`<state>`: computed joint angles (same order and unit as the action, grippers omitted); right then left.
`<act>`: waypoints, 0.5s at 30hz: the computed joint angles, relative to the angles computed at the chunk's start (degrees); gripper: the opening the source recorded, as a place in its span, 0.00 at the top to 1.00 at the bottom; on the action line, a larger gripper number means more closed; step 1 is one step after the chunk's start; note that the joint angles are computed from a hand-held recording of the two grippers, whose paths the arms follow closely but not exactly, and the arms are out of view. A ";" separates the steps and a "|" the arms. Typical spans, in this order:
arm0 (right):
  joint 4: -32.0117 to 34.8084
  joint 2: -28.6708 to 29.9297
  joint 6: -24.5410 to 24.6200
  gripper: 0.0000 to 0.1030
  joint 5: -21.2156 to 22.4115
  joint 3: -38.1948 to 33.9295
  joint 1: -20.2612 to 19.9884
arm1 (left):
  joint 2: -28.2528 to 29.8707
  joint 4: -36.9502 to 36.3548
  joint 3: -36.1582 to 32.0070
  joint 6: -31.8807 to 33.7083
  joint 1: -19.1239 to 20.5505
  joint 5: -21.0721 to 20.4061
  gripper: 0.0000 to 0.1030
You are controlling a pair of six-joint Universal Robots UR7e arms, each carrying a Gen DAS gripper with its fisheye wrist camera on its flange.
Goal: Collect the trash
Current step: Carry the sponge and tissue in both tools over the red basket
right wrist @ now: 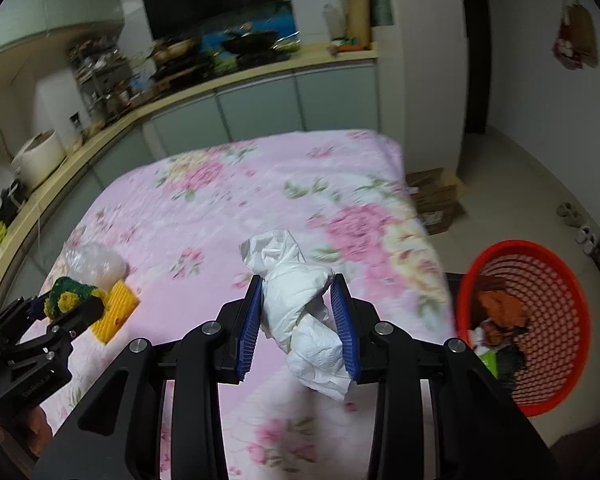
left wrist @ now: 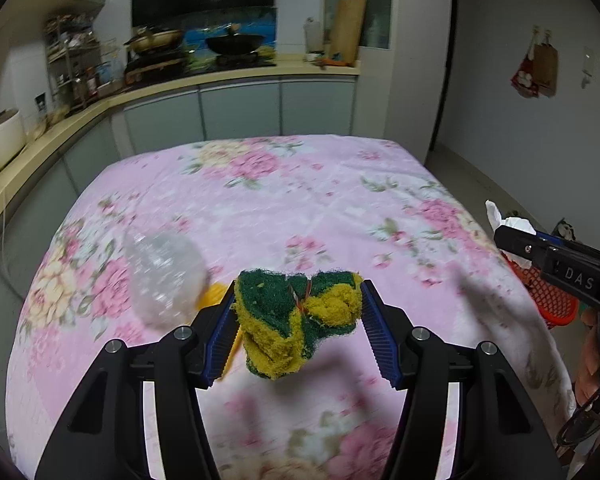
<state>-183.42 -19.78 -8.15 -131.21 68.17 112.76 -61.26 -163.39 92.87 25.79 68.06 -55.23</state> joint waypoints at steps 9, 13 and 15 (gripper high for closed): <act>-8.50 -4.18 0.27 0.67 -3.37 6.37 -0.07 | 2.51 -1.14 -0.82 2.94 -3.06 -2.74 0.45; -11.07 -5.85 0.52 0.67 -4.65 8.78 -0.13 | 3.53 -0.86 -1.24 3.42 -4.15 -4.07 0.45; -12.16 -6.67 0.71 0.67 -5.23 9.90 -0.23 | 4.00 -0.53 -1.49 3.42 -4.59 -4.96 0.45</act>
